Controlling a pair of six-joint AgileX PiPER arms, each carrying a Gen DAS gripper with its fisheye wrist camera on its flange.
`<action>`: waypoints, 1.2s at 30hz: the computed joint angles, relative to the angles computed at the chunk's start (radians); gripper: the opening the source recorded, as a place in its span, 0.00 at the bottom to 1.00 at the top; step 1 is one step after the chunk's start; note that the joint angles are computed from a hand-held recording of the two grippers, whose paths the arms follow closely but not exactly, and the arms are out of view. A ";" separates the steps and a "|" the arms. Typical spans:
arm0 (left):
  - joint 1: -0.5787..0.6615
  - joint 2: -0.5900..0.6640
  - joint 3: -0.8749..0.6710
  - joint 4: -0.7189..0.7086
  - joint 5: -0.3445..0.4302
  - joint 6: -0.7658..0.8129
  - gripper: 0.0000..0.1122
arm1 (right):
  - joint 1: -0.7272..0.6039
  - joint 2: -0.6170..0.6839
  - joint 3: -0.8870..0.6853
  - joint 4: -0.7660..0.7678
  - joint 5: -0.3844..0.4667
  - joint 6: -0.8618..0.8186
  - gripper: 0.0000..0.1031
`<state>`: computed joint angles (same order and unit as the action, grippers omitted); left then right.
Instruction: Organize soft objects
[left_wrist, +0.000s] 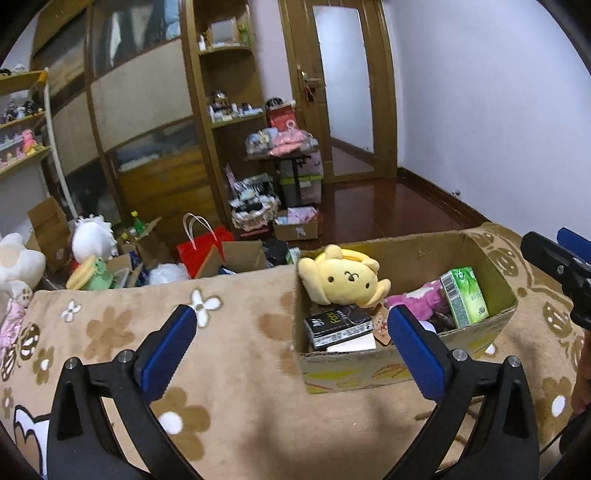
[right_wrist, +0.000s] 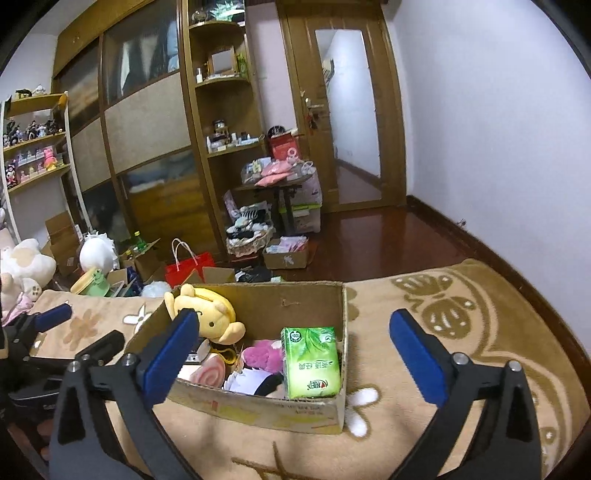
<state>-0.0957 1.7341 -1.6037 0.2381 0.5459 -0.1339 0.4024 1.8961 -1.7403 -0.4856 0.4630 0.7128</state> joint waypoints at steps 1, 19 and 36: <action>0.000 -0.023 0.018 0.008 -0.004 -0.005 0.91 | 0.007 -0.014 0.010 -0.021 0.008 0.019 1.00; 0.038 -0.329 0.193 -0.183 0.030 0.184 0.91 | 0.113 -0.306 0.204 -0.252 0.122 0.237 1.00; 0.054 -0.480 0.337 -0.167 0.023 0.189 0.91 | 0.199 -0.464 0.408 -0.467 0.192 0.438 1.00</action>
<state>-0.0417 1.2540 -1.2672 0.0712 0.5684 0.0549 0.6019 1.4319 -1.3326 -0.9523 0.6552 1.1506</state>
